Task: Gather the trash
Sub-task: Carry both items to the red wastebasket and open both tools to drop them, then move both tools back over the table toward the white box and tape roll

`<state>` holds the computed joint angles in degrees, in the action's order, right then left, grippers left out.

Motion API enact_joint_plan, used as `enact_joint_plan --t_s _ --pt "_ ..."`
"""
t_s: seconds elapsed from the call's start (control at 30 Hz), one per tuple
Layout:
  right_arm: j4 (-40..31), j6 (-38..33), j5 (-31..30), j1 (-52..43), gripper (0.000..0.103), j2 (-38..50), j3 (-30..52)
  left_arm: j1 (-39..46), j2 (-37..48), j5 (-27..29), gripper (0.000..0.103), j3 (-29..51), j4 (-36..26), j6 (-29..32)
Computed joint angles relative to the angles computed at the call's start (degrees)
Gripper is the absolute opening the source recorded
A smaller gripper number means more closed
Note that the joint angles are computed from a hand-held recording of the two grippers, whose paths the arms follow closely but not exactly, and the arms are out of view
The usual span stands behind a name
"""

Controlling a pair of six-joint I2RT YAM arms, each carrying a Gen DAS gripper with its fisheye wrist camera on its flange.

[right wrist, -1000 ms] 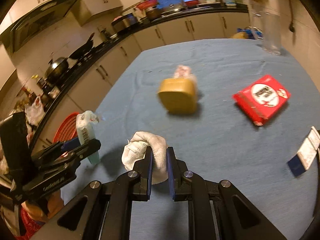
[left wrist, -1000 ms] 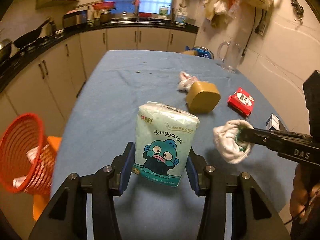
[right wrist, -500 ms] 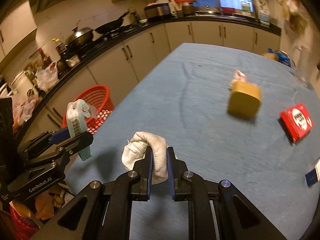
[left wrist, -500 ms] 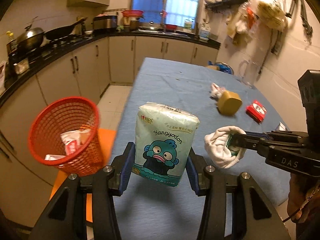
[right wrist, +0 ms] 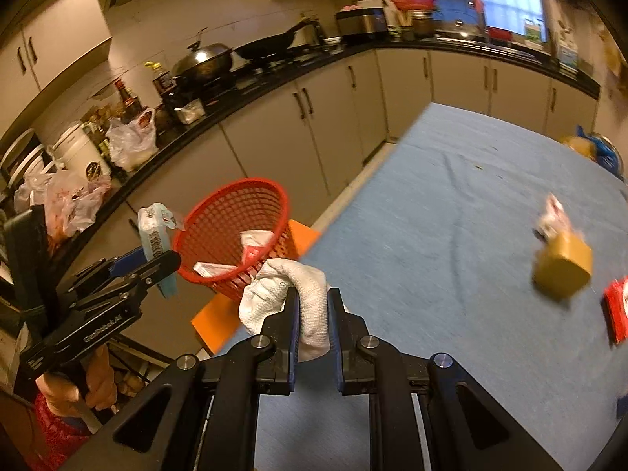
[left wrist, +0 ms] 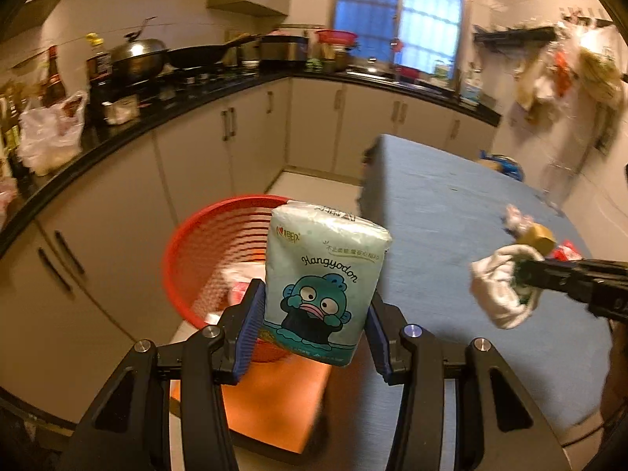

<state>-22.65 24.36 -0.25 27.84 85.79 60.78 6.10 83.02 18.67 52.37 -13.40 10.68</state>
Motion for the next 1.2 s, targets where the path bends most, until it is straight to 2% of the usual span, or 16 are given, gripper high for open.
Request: enact_joint_plan --t_s 0.3,0.67,0.83,0.9,0.97,1.0,1.2 --pt "-1.42 -0.6 -4.55 1.28 0.015 17.73 19.57 4.92 14.31 0.77 0.047 11.21 -1.11 0.27" --pt "-3.26 0.69 -5.93 1.62 0.015 37.25 38.91 5.15 22.89 0.56 0.047 14.56 3.4 -1.53" --pt "-4.61 1.74 -6.32 0.68 0.018 42.11 43.83 5.32 24.99 0.96 0.049 16.21 3.07 -1.07" --pt "-4.96 2.23 -6.42 0.39 0.024 43.06 45.12 5.19 25.76 1.14 0.054 16.78 2.92 -0.53" --pt "-5.62 2.24 -7.24 0.1 0.029 43.93 46.59 5.12 26.47 1.1 0.064 17.5 2.64 -0.38" --pt "-5.87 2.31 -6.93 0.06 0.031 44.08 47.0 5.13 26.49 1.13 0.065 17.39 2.97 -0.57" --pt "-3.38 1.78 -5.92 0.02 0.032 40.55 42.69 6.04 25.4 2.02 0.065 16.55 3.15 -1.54"
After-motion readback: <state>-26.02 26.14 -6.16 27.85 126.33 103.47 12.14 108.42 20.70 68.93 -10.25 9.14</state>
